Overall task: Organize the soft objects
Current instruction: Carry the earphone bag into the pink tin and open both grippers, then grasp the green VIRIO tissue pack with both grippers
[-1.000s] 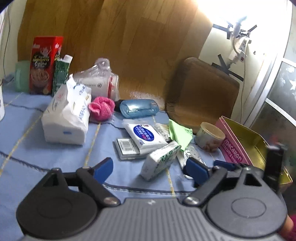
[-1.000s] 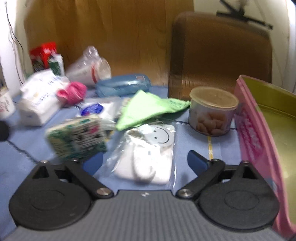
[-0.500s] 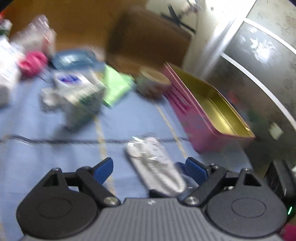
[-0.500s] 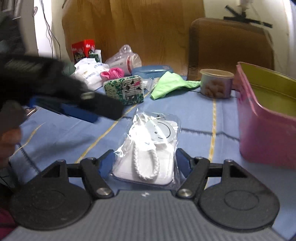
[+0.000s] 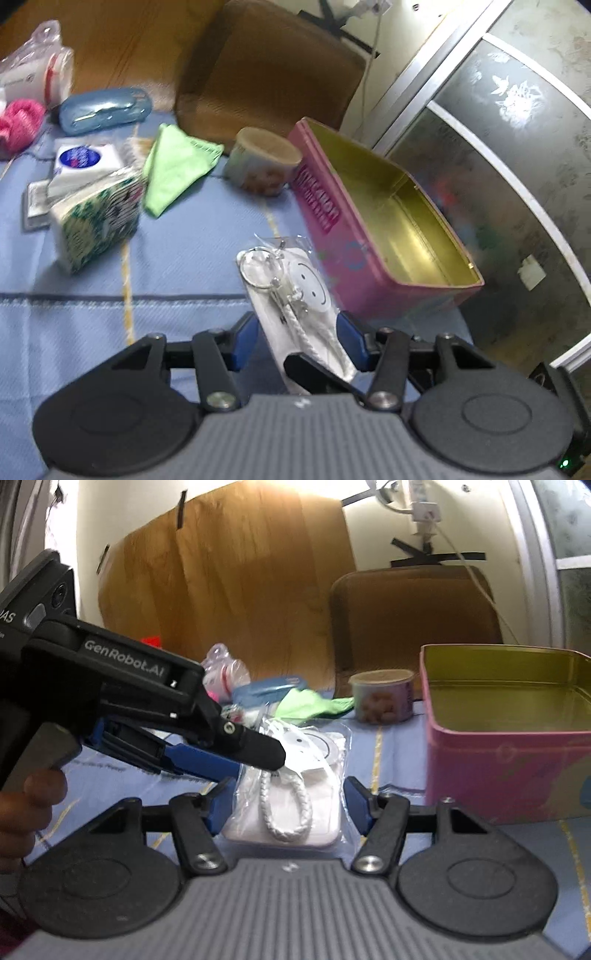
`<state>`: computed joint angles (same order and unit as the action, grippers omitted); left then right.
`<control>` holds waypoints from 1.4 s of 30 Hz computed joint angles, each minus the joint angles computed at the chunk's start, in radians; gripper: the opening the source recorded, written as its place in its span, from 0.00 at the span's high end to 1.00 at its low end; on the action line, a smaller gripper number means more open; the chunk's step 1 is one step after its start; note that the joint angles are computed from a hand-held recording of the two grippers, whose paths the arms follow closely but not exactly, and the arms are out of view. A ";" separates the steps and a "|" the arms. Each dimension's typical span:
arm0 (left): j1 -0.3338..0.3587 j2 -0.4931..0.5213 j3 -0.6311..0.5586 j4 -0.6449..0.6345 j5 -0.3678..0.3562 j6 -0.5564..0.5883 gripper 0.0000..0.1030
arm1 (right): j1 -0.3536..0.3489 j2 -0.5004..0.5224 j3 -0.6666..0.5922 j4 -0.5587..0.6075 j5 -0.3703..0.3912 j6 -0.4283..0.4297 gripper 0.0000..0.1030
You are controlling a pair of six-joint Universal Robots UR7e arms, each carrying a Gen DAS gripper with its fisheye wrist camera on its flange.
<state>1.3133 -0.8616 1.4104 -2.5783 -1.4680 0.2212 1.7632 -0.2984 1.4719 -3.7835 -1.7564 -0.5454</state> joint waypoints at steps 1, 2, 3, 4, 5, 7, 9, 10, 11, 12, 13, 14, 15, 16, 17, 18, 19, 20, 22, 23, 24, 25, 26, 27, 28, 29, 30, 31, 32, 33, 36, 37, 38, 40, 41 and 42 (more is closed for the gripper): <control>-0.005 0.007 -0.006 -0.003 -0.002 0.002 0.54 | -0.002 -0.003 0.004 -0.014 0.004 0.006 0.36; -0.011 0.011 -0.010 -0.007 -0.006 0.008 0.54 | -0.002 -0.003 0.008 -0.035 0.007 -0.001 0.36; -0.016 0.012 -0.013 -0.012 -0.013 0.018 0.54 | 0.001 0.001 0.003 -0.063 0.008 -0.018 0.36; -0.024 0.008 -0.011 -0.018 -0.022 0.030 0.54 | 0.001 -0.002 0.017 -0.108 0.013 -0.038 0.36; -0.035 0.011 -0.017 -0.023 -0.028 0.045 0.54 | 0.004 0.005 0.004 -0.138 0.011 -0.058 0.36; -0.062 0.034 -0.041 -0.035 -0.025 0.079 0.54 | 0.009 0.010 -0.013 -0.201 -0.001 -0.093 0.36; -0.085 0.074 -0.077 -0.047 -0.031 0.119 0.54 | 0.004 0.015 -0.040 -0.237 -0.019 -0.107 0.36; -0.090 0.094 -0.095 -0.048 -0.039 0.135 0.54 | 0.000 0.015 -0.051 -0.253 -0.032 -0.115 0.36; -0.096 0.120 -0.122 -0.041 -0.045 0.142 0.54 | -0.005 0.017 -0.067 -0.259 -0.047 -0.125 0.36; -0.101 0.153 -0.158 -0.027 -0.052 0.145 0.54 | -0.009 0.017 -0.080 -0.261 -0.063 -0.134 0.36; -0.104 0.178 -0.186 -0.017 -0.058 0.149 0.54 | -0.013 0.020 -0.097 -0.263 -0.084 -0.144 0.36; -0.108 0.209 -0.215 -0.010 -0.059 0.155 0.54 | -0.018 0.026 -0.119 -0.257 -0.107 -0.151 0.36; -0.112 0.237 -0.240 -0.007 -0.052 0.161 0.54 | -0.023 0.022 -0.124 -0.250 -0.126 -0.154 0.35; -0.115 0.259 -0.259 -0.004 -0.044 0.167 0.54 | -0.028 0.020 -0.136 -0.234 -0.148 -0.155 0.34; -0.115 0.278 -0.273 -0.001 -0.040 0.175 0.54 | -0.029 0.026 -0.160 -0.212 -0.178 -0.158 0.31; -0.118 0.290 -0.277 -0.013 -0.028 0.181 0.54 | -0.027 0.040 -0.189 -0.209 -0.219 -0.171 0.29; -0.121 0.292 -0.269 -0.038 -0.012 0.186 0.54 | -0.026 0.053 -0.211 -0.225 -0.246 -0.182 0.29; -0.117 0.280 -0.250 -0.061 -0.016 0.192 0.54 | -0.027 0.055 -0.212 -0.240 -0.251 -0.174 0.29; -0.101 0.246 -0.223 -0.080 -0.058 0.192 0.54 | -0.033 0.035 -0.170 -0.267 -0.212 -0.122 0.30; -0.092 0.219 -0.199 -0.106 -0.073 0.195 0.54 | -0.034 0.027 -0.150 -0.285 -0.190 -0.105 0.33; -0.083 0.190 -0.167 -0.150 -0.079 0.203 0.54 | -0.033 0.024 -0.133 -0.305 -0.162 -0.095 0.39; -0.074 0.164 -0.141 -0.189 -0.078 0.215 0.54 | -0.031 0.021 -0.117 -0.317 -0.135 -0.090 0.41; -0.065 0.132 -0.103 -0.241 -0.068 0.229 0.54 | -0.028 0.019 -0.108 -0.310 -0.106 -0.083 0.46; -0.056 0.104 -0.072 -0.289 -0.052 0.242 0.54 | -0.025 0.015 -0.103 -0.281 -0.075 -0.073 0.49; -0.047 0.077 -0.043 -0.337 -0.028 0.250 0.54 | -0.022 0.008 -0.094 -0.233 -0.042 -0.064 0.50; -0.038 0.053 -0.020 -0.380 0.005 0.251 0.54 | -0.018 0.005 -0.091 -0.180 -0.018 -0.056 0.51; -0.029 0.032 0.001 -0.419 0.046 0.245 0.54 | -0.013 0.005 -0.097 -0.120 0.003 -0.050 0.51; -0.021 0.016 0.014 -0.448 0.085 0.232 0.54 | -0.008 0.009 -0.114 -0.049 0.021 -0.043 0.51; -0.011 0.002 0.024 -0.472 0.124 0.211 0.54 | -0.002 0.016 -0.131 0.014 0.033 -0.032 0.51; 0.000 -0.011 0.030 -0.487 0.148 0.186 0.54 | 0.004 0.026 -0.163 0.096 0.043 -0.016 0.51; 0.043 -0.049 0.044 -0.498 0.177 0.090 0.54 | 0.020 0.070 -0.293 0.303 0.082 0.044 0.50; 0.057 -0.059 0.045 -0.494 0.176 0.064 0.54 | 0.028 0.097 -0.350 0.352 0.082 0.056 0.50; 0.069 -0.067 0.046 -0.489 0.177 0.037 0.54 | 0.038 0.128 -0.416 0.398 0.074 0.062 0.49; 0.082 -0.075 0.050 -0.486 0.185 0.011 0.54 | 0.050 0.189 -0.554 0.505 0.070 0.089 0.47; 0.087 -0.081 0.057 -0.486 0.189 0.006 0.54 | 0.053 0.217 -0.611 0.553 0.077 0.114 0.44; 0.089 -0.081 0.059 -0.483 0.194 0.000 0.54 | 0.053 0.243 -0.671 0.605 0.082 0.146 0.43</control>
<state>1.4023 -0.9427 1.4690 -3.0613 -1.2737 0.2209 1.8158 -0.0559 0.8011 -3.1782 -1.6748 -0.3995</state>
